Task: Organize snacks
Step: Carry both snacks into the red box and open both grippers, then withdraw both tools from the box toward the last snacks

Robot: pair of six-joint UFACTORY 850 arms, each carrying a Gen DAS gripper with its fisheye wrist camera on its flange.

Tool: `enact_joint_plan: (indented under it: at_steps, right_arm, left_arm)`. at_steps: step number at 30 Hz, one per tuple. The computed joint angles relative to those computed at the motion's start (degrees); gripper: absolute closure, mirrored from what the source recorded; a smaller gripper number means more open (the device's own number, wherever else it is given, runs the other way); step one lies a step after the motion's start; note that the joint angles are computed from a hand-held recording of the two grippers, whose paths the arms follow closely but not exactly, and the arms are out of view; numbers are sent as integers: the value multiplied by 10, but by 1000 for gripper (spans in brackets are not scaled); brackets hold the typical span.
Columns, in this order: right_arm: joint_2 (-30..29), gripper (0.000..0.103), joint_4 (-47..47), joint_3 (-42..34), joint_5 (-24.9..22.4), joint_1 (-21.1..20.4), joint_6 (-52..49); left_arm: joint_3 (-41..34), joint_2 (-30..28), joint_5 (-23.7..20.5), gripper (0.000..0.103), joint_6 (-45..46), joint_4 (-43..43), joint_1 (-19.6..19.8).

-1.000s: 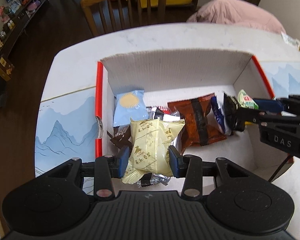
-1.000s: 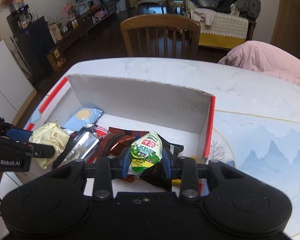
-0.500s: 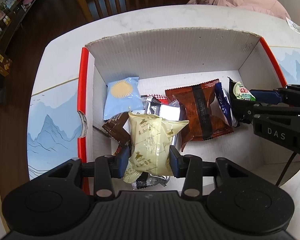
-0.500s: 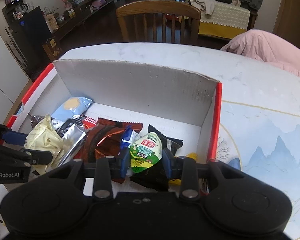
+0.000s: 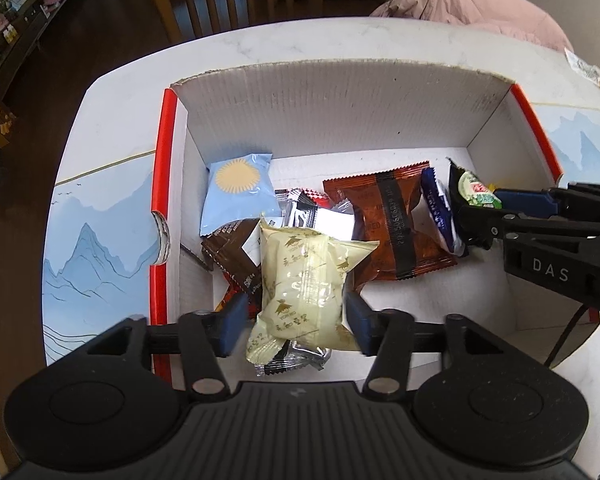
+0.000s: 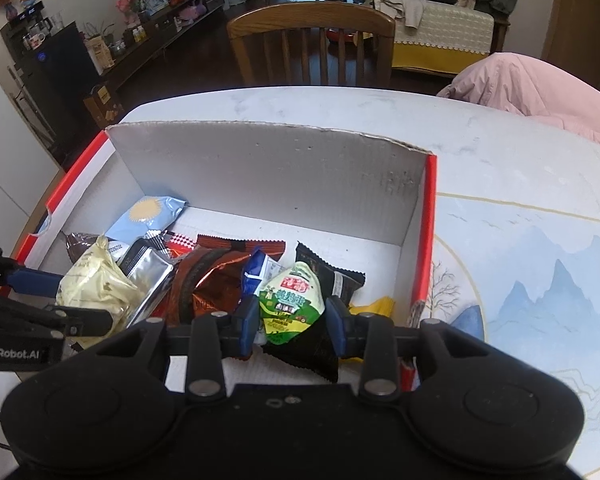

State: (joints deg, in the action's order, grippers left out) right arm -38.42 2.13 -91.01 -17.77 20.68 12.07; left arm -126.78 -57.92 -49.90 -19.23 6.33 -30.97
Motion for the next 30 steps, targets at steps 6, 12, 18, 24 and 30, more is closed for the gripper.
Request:
enact_joint_plan:
  at_steps: [6,12,18,24,30]
  right_arm:
    - [27,65,22,30,21,0,-1]
    - [69,63,18,73,52,6,13]
    - [111,61,4,113,76,20,43]
    - [148,58,-106,143,88,40,159]
    - [181,52,-237,179,103,62,310]
  left_arm:
    - [58,39,40,44,0,-1,0]
    - [129,90,90,44,-2,-4,-1]
    - [208,150,149,44,-7,-5,-4]
    - [278,207,198,44,-2,-19,-2]
    - [348,262,245,44,-2,-25,1]
